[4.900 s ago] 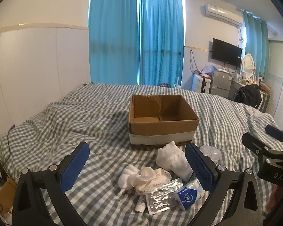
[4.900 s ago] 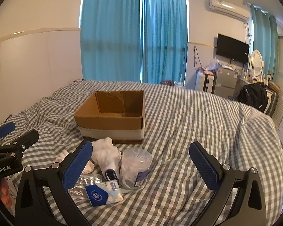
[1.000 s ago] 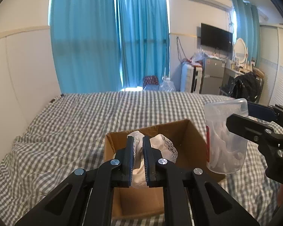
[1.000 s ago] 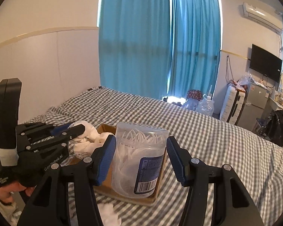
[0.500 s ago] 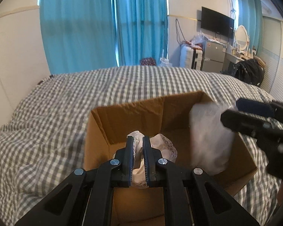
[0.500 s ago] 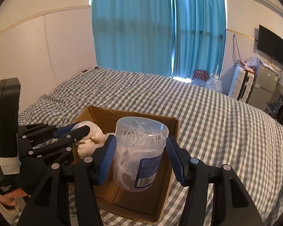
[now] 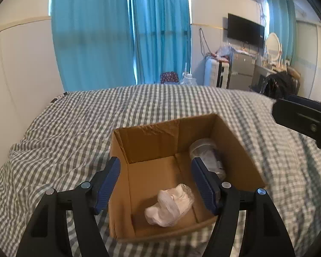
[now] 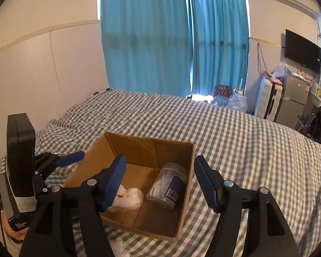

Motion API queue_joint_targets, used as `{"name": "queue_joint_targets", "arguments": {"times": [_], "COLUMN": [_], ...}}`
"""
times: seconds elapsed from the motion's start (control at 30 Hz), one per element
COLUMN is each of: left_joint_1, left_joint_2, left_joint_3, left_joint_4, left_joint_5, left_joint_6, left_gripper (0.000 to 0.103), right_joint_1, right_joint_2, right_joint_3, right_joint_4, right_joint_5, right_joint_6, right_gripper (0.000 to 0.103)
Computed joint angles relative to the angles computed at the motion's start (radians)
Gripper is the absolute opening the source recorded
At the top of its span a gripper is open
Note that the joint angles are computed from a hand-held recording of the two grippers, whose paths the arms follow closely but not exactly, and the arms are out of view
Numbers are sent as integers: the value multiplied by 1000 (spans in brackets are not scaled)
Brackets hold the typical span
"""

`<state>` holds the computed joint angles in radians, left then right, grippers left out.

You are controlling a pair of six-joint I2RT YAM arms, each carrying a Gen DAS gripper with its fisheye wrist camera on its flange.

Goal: Organize objects
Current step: 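Carry both items over the box and open both tools to drop them, then grasp the white figurine with the left tool while the right tool grasps the white glove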

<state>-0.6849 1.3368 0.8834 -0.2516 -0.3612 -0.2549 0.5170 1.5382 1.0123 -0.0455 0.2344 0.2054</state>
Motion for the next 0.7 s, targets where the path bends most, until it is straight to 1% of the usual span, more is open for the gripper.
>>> {"name": "queue_joint_targets", "arguments": {"times": [0.1,0.17,0.3,0.37,0.4,0.43,0.53,0.7], "left_joint_1": [-44,-85,-176,-214,-238,-268,-341,-453], "left_joint_2": [-86,-150,-245,-279,-297,-318,-359,-415], "left_joint_3": [9,14,40,60,66,73,84,62], "left_joint_4": [-78,-134,-244,-306,-335,-371,-446,-556], "left_joint_5": [-51,-101,-199,-237,-258,-285,-346,-443], "left_joint_6": [-32,-48,-88,-121,-142,-165,-220,-318], "left_gripper": [79,88,92,97,98,98,103,103], "right_joint_1": [40,74,137,191,216,245,345,491], "right_joint_2": [-100,-174,-316,-375,-397,-416,-473,-520], "right_joint_3": [-21,-28,-35,-30,-28,-25,-25,-32], "right_joint_4": [-56,-109,-213,-270,-293,-318,-385,-487], "right_joint_5": [51,96,167,226,260,298,404,537], "right_joint_6": [-2,-3,6,21,28,37,56,122], "right_gripper": [75,77,84,90,95,97,103,103]}}
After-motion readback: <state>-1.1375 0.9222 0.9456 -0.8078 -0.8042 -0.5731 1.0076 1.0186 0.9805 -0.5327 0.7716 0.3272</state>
